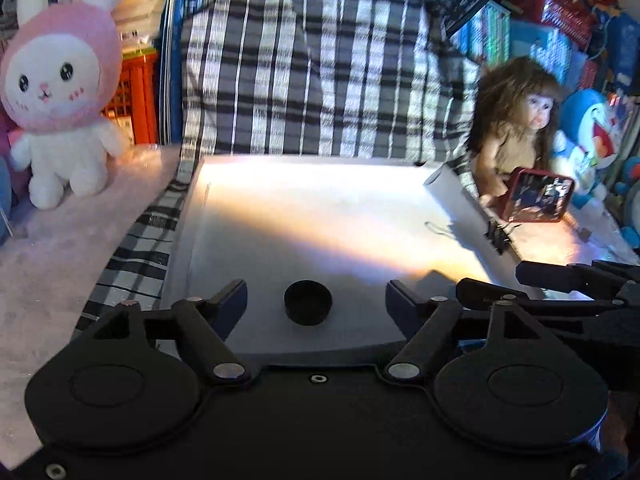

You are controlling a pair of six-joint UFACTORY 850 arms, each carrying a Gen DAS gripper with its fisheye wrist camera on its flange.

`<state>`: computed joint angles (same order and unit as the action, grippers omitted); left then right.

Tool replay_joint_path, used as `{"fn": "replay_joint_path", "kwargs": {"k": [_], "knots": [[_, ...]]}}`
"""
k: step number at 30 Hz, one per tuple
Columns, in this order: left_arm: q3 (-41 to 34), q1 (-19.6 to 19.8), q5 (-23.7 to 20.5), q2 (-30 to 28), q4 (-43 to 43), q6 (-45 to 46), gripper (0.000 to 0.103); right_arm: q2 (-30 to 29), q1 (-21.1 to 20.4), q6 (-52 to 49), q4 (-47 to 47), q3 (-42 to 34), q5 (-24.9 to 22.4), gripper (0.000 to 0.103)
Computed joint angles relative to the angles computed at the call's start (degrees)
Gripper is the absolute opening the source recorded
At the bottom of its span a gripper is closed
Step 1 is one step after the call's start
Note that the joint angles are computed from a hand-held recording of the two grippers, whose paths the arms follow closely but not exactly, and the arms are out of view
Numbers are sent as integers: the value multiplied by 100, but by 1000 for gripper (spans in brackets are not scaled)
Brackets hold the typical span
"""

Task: Organize rigid objects
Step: 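Lift both open tools out of the white tray back toward the cloth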

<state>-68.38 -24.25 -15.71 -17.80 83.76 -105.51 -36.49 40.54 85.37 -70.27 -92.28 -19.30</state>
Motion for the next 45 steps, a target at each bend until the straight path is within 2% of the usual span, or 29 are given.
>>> {"fn": "replay_joint_path", "kwargs": {"k": [6,13,22,32,36,40,45], "knots": [[547,-116,-45,497,943,-911,80,458,68,1389,-1475,650,34,85],[1232,-399,-386,1078,1980,-2029,81,992,233,2993,-3086,1463,-169,90],[2088,-985,-1219,1675,2452,-2785,85,1597,441,4922,-4793,2483,-473,98],[2728,-1302,-1493,1989,2559,-3370,85,1946,692,5544,-5302,3229,-988,101],[2985,-1435,-1751,2115,2776,-3653,85,2034,790,5661,-5381,3427,-1156,102],[3150,-1671,-2163,2167,2690,-3343,85,2080,886,5649,-5401,3562,-1294,102],[3272,-1828,-2309,2211,2485,-3267,85,2103,985,5494,-5317,3665,-1408,102]]}}
